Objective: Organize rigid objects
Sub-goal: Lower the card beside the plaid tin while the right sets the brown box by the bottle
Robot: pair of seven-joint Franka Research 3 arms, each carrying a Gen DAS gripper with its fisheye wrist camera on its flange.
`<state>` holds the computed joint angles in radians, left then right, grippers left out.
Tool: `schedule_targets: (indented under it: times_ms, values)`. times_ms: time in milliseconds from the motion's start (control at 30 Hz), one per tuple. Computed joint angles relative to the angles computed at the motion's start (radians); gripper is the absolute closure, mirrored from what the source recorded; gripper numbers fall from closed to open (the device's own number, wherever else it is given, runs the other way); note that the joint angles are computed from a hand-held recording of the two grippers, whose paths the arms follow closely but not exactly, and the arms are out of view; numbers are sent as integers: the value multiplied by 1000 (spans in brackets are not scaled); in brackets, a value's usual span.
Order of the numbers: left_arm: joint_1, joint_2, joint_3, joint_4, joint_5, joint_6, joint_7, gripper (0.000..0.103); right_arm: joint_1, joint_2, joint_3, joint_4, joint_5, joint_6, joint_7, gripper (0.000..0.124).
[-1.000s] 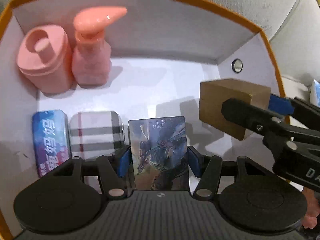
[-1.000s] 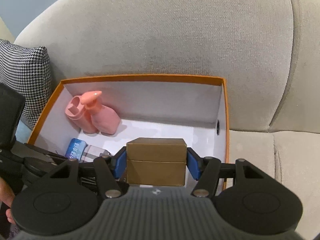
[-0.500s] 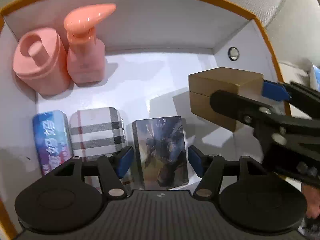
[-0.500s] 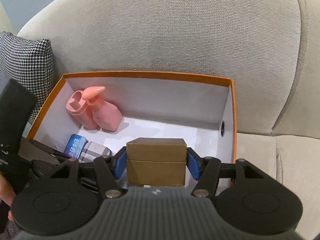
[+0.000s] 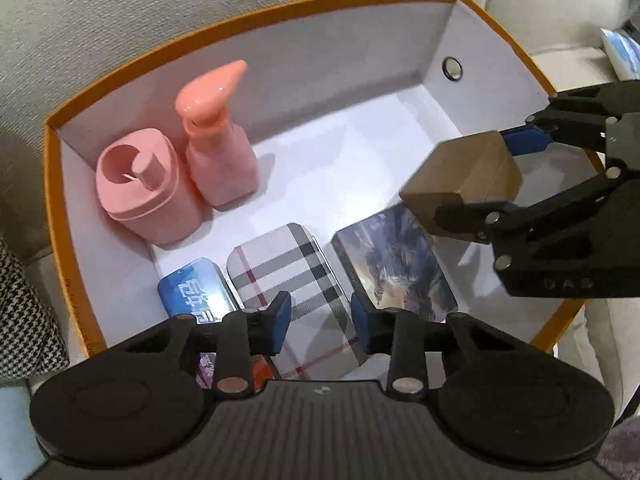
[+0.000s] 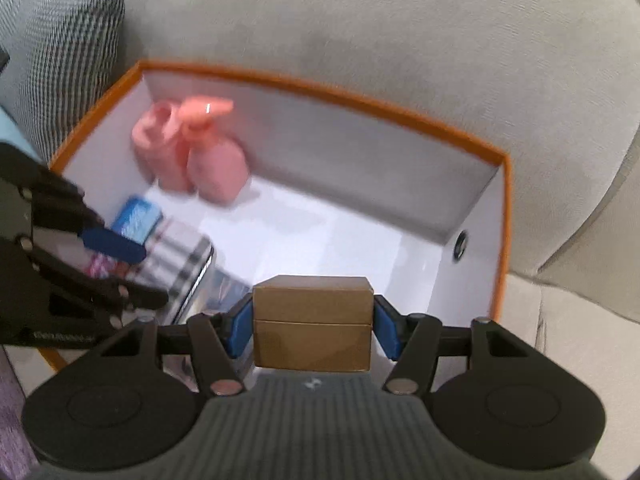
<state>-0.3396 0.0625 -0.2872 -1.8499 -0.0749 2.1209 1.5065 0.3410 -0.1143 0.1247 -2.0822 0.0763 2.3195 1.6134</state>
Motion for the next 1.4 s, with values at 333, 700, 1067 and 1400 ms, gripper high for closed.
schedule_targets:
  times_ms: [333, 700, 1067, 1400]
  values:
    - [1, 29, -4, -10, -6, 10, 29, 69, 2, 28, -10, 30, 53, -84, 49, 62]
    - [13, -4, 7, -60, -40, 141, -32, 69, -11, 30, -15, 8, 109, 89, 120, 63]
    - [29, 29, 11, -36, -19, 171, -92, 69, 14, 178, -14, 134, 135, 129, 185, 63]
    - [33, 22, 7, -46, -33, 169, -74, 69, 30, 173, -16, 117, 122, 160, 156, 47]
